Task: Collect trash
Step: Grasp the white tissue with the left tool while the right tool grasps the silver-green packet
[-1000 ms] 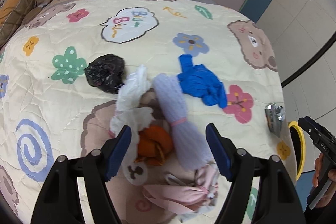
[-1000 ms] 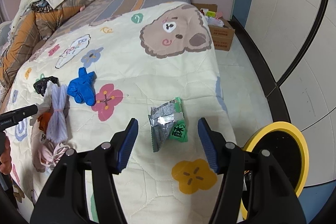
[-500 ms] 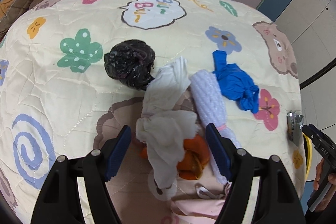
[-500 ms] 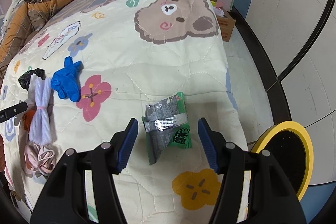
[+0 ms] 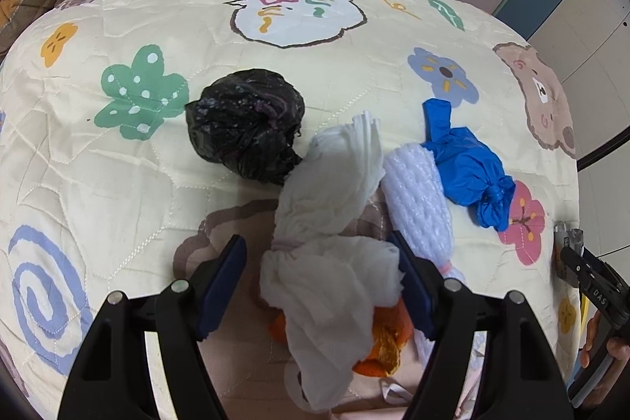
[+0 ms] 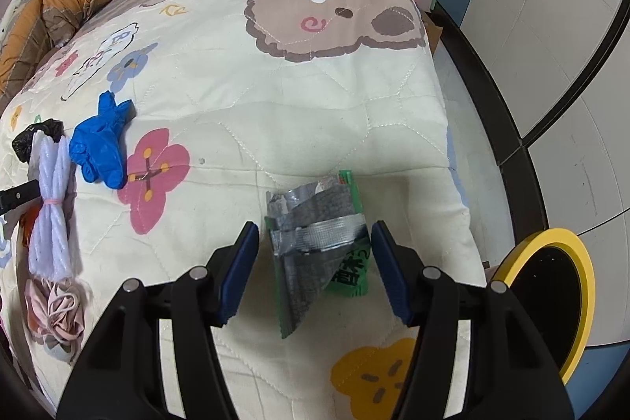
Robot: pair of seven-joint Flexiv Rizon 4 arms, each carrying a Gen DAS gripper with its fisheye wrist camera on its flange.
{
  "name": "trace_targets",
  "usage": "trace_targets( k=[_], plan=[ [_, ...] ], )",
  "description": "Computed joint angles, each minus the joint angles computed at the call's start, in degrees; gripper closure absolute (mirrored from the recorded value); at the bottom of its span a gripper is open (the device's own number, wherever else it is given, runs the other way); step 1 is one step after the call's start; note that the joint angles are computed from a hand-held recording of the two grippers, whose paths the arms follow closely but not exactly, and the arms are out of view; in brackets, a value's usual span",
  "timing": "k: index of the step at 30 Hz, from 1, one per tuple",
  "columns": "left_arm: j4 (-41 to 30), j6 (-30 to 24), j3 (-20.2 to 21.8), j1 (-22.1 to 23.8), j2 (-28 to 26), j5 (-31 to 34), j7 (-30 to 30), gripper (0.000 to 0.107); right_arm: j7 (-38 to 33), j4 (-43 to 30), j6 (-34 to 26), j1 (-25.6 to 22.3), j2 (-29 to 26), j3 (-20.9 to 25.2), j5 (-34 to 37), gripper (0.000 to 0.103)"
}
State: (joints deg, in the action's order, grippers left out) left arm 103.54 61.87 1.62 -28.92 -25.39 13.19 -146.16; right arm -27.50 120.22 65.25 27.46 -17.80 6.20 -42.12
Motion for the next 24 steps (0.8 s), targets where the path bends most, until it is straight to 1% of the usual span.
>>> trace_targets(
  k=[5, 6, 7, 8, 9, 10, 13, 17, 21, 24],
  plan=[
    [-0.3, 0.2, -0.1, 0.2, -0.6, -0.2, 0.4, 0.038, 0.2, -0.5, 0.2, 0.1, -0.7, -0.3, -0.3, 0.047],
    [-0.5, 0.2, 0.0, 0.1, -0.7, 0.0, 0.3, 0.039, 0.5, -0.6, 0.3, 0.2, -0.9, -0.5, -0.6, 0.047],
    [-0.8, -0.1, 0.3, -0.2, -0.8, 0.3, 0.1, 0.045, 0.6, -0.7, 0.1, 0.4, -1.0, -0.6, -0.8, 0.049],
    [-1.0, -0.4, 0.4, -0.4, -0.9, 0.5, 0.0, 0.048, 0.5, -0.8, -0.1, 0.4, -1.2, -0.6, -0.9, 0.053],
    [-1.0, -0.4, 0.2, -0.2, -1.0, 0.3, 0.2, 0.056, 0.1, -1.1, -0.3, 0.4, -1.5, -0.5, -0.7, 0.055],
    [-0.8, -0.2, 0.0, 0.1, -1.0, -0.1, 0.5, 0.064, 0.0, -1.2, -0.6, 0.5, -1.7, -0.6, -0.7, 0.056],
    [-0.7, 0.1, 0.3, -0.2, -1.1, 0.1, 0.3, 0.074, -0.2, -1.7, -1.0, 0.9, -2.1, -0.8, -1.1, 0.059],
    [-0.9, 0.4, 1.3, -1.2, -0.7, 1.8, -1.2, 0.078, 0.2, -1.9, -1.0, 1.0, -2.2, -1.1, -1.7, 0.066],
    [-0.5, 0.2, 0.9, -0.8, -0.2, 1.7, -1.1, 0.08, 1.6, -1.6, -0.2, 0.9, -1.7, -1.6, -3.0, 0.072],
    [0.7, 1.3, 0.7, -0.5, 0.7, 1.5, -1.5, 0.08, 1.9, -1.2, 0.4, 0.6, -1.2, -1.5, -3.5, 0.073]
  ],
)
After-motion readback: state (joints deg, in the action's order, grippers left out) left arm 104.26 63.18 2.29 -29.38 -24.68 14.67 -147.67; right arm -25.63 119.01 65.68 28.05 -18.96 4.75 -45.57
